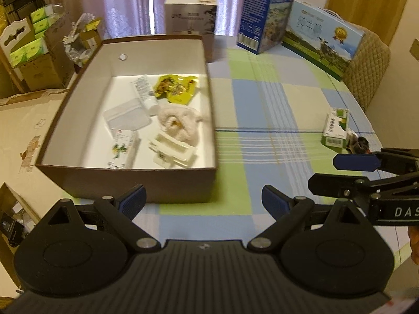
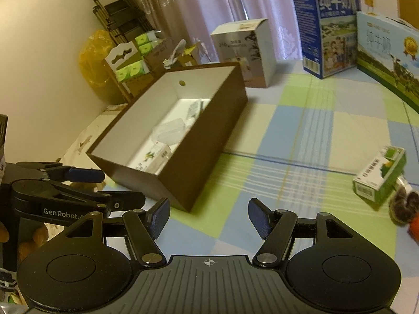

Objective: Organize objects
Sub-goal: 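Move both grippers back toward the green medicine box and red packet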

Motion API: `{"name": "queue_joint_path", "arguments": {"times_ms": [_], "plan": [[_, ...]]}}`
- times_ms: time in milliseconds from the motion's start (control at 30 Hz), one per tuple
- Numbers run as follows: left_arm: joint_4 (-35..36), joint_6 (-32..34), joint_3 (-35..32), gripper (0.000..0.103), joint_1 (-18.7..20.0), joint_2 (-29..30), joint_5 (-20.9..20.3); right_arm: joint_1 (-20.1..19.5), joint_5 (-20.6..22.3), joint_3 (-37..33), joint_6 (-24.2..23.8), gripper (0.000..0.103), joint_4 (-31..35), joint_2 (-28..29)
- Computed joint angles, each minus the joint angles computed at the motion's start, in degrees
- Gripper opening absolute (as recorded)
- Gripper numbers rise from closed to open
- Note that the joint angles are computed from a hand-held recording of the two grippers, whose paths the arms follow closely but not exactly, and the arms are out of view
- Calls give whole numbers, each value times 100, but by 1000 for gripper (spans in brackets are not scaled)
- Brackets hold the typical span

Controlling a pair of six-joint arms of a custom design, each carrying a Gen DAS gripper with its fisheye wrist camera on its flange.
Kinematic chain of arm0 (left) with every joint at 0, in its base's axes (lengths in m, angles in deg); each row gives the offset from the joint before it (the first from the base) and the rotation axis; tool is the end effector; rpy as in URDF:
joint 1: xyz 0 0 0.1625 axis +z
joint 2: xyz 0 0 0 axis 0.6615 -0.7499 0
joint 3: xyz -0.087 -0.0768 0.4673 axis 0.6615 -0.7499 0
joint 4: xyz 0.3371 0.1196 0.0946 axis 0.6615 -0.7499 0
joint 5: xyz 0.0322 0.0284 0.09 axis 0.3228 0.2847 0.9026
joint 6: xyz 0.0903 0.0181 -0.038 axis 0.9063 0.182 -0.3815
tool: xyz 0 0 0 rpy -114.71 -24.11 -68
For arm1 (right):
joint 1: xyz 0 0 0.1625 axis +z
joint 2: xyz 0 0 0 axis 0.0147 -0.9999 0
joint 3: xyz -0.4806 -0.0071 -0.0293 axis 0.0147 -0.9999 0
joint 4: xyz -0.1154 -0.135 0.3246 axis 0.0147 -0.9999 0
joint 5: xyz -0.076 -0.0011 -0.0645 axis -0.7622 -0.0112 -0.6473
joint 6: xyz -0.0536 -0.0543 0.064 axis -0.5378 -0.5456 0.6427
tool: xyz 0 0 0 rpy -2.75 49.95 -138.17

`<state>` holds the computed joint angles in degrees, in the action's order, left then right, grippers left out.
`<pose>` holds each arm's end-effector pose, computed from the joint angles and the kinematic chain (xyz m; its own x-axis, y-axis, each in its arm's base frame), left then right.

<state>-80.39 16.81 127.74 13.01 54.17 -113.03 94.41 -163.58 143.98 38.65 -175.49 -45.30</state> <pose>-0.3583 -0.8388 0.1857 -0.6869 0.3663 -0.6277 0.6017 0.7710 -0.2085 0.1784 -0.7861 0.3009 -0.8786 -0.2200 0.4238 -0.4218 0.7738 -0.4726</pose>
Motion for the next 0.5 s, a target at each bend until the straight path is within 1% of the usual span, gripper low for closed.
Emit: {"name": "queue_joint_path", "arguments": {"times_ms": [267,500], "plan": [[242,-48,-99,93,-126,221,-251,-180,-193,488,156,64,-104,-404],[646,-49,-512,93,-197,538,-462,-347,-473,845,317,64,-286,-708]]}}
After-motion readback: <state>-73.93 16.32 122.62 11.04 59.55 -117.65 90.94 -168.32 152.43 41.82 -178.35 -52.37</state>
